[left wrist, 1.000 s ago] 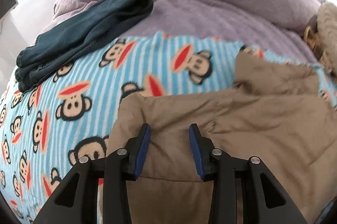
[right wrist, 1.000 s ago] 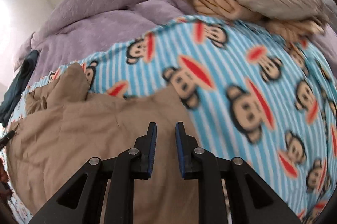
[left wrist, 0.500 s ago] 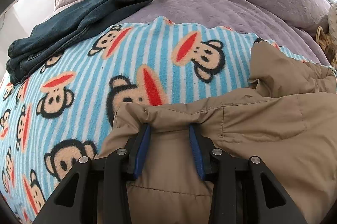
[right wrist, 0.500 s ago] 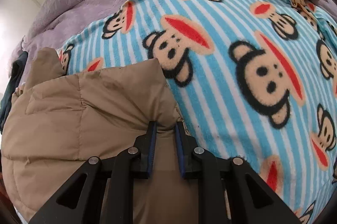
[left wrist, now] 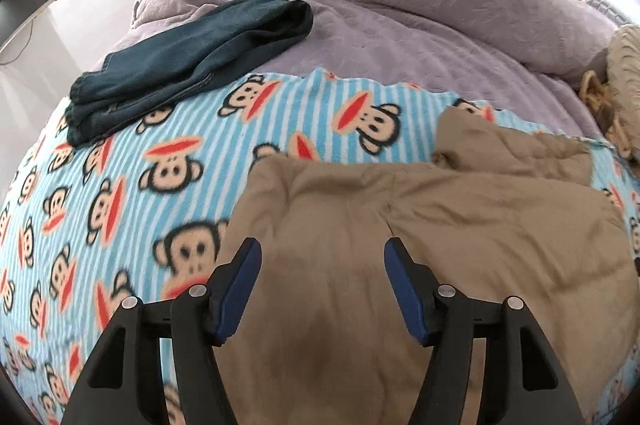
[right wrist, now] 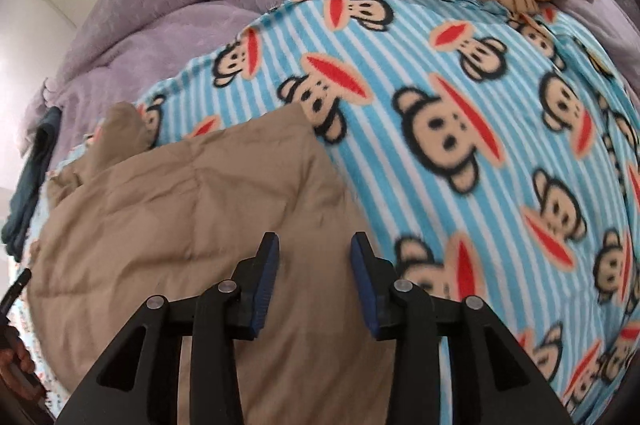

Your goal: Fold large clothes

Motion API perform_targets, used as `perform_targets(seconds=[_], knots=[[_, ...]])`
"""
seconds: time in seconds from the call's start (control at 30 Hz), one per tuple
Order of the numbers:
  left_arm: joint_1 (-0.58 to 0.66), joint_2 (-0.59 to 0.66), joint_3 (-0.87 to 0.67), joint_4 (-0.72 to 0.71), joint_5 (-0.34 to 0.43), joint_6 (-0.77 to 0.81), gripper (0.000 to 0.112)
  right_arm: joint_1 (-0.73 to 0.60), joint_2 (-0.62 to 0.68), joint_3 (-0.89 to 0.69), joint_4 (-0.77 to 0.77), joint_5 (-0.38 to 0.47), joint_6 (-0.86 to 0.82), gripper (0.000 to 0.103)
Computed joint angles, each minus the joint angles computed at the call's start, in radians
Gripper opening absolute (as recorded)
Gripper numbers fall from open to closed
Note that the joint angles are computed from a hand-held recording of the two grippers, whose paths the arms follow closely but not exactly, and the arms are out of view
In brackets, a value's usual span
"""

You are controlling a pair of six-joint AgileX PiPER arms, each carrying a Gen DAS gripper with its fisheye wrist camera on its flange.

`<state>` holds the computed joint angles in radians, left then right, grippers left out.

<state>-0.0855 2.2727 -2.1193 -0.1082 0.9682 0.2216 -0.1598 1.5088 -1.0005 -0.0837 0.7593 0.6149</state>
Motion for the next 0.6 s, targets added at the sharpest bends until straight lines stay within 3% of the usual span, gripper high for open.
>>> perform_targets(seconds=[0.17, 0.4, 0.43, 0.47, 0.5, 0.6], knots=[[0.015, -0.143, 0.237, -0.025, -0.032, -0.006, 0.065, 0.032, -0.133, 0.104, 0.067, 0.017, 0.040, 0.045], [0.035, -0.289, 0.488, -0.104, -0.065, 0.014, 0.065, 0.107, -0.303, 0.218, 0.141, 0.034, 0.092, 0.063], [0.042, -0.304, 0.516, -0.119, -0.069, 0.018, 0.068, 0.114, -0.327, 0.237, 0.155, 0.035, 0.097, 0.065], [0.046, -0.319, 0.542, -0.120, -0.076, 0.012, 0.092, 0.123, -0.357, 0.260, 0.175, 0.035, 0.102, 0.068], [0.047, -0.338, 0.574, -0.107, -0.095, -0.005, 0.103, 0.128, -0.374, 0.279, 0.194, 0.029, 0.104, 0.069], [0.064, -0.373, 0.635, -0.132, -0.111, 0.011, 0.103, 0.135, -0.401, 0.325, 0.258, 0.010, 0.092, 0.076]])
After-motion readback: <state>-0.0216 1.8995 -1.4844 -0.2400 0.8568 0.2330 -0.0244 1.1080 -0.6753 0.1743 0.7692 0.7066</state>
